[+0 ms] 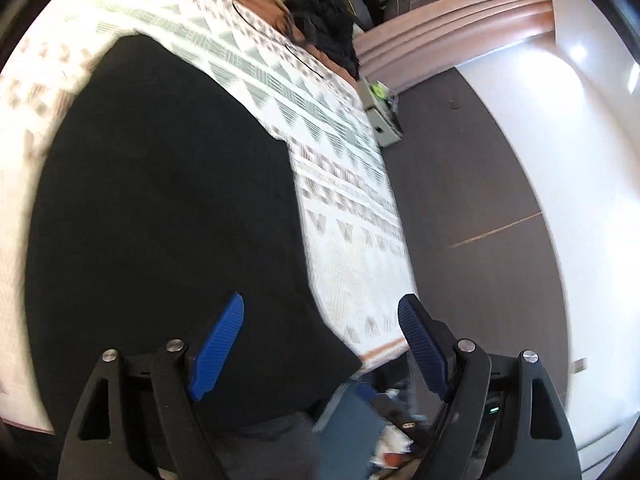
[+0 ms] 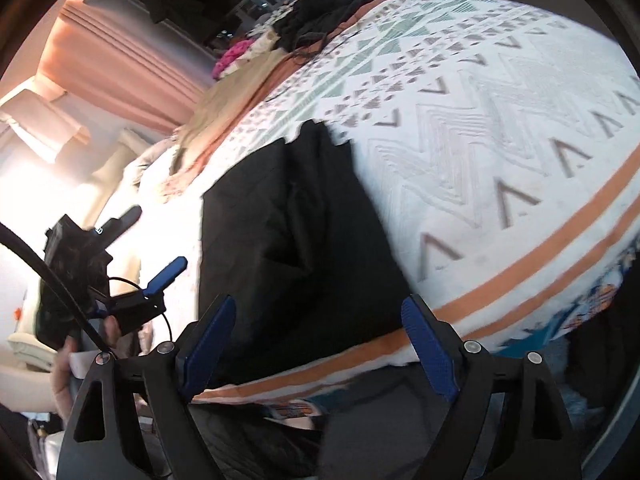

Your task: Fold large clothes

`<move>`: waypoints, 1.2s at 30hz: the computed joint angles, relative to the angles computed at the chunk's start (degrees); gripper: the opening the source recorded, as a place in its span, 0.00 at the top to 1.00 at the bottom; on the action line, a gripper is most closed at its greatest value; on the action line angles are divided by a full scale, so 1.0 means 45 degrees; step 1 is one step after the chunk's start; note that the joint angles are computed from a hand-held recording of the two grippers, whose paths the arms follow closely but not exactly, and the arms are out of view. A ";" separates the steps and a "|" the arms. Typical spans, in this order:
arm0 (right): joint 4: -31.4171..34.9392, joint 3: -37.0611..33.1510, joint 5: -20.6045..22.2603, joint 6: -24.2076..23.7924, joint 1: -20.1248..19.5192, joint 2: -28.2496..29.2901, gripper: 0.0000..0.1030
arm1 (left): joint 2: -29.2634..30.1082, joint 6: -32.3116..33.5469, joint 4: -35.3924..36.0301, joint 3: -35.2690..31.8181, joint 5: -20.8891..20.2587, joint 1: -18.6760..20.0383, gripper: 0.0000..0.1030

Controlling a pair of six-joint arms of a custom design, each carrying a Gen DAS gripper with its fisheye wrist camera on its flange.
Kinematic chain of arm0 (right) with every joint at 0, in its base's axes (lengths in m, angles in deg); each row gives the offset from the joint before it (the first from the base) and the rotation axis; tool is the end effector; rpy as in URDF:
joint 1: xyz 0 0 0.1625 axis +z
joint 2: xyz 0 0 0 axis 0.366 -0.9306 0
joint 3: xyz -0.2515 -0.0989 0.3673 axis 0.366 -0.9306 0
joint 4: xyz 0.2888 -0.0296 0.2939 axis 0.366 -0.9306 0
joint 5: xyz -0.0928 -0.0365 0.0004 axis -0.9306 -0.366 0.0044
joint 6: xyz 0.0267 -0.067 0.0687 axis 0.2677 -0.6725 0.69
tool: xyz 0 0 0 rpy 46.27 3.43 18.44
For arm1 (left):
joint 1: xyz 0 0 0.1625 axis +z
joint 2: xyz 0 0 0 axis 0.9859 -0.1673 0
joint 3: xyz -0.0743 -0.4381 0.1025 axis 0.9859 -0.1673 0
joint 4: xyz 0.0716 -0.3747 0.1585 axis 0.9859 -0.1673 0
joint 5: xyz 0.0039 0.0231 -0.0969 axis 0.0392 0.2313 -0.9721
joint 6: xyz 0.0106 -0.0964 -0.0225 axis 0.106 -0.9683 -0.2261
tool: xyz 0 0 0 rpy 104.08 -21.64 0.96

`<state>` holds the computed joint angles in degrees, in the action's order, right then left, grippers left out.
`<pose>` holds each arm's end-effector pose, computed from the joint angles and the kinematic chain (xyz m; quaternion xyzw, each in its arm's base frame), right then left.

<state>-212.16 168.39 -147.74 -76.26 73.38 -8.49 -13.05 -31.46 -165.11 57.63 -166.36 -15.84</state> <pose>0.1672 -0.6819 0.3986 -0.0893 -0.8872 0.4493 0.0551 -0.2696 -0.8684 0.1586 -0.1107 -0.9827 0.1341 0.0632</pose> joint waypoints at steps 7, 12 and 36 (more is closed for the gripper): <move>0.0414 -0.1033 0.0845 -0.0409 -0.0106 0.0838 0.18 | -0.0937 0.0102 -0.0378 0.0811 0.1365 0.0476 0.22; 0.0910 -0.2018 0.0791 -0.0744 -0.0183 0.1592 0.20 | -0.1549 -0.0424 -0.0693 0.1764 0.2135 0.0947 0.22; -0.1166 -0.0906 0.0211 -0.0694 -0.0505 0.1376 0.93 | -0.1271 -0.0451 0.0095 0.2132 0.1124 0.1263 0.22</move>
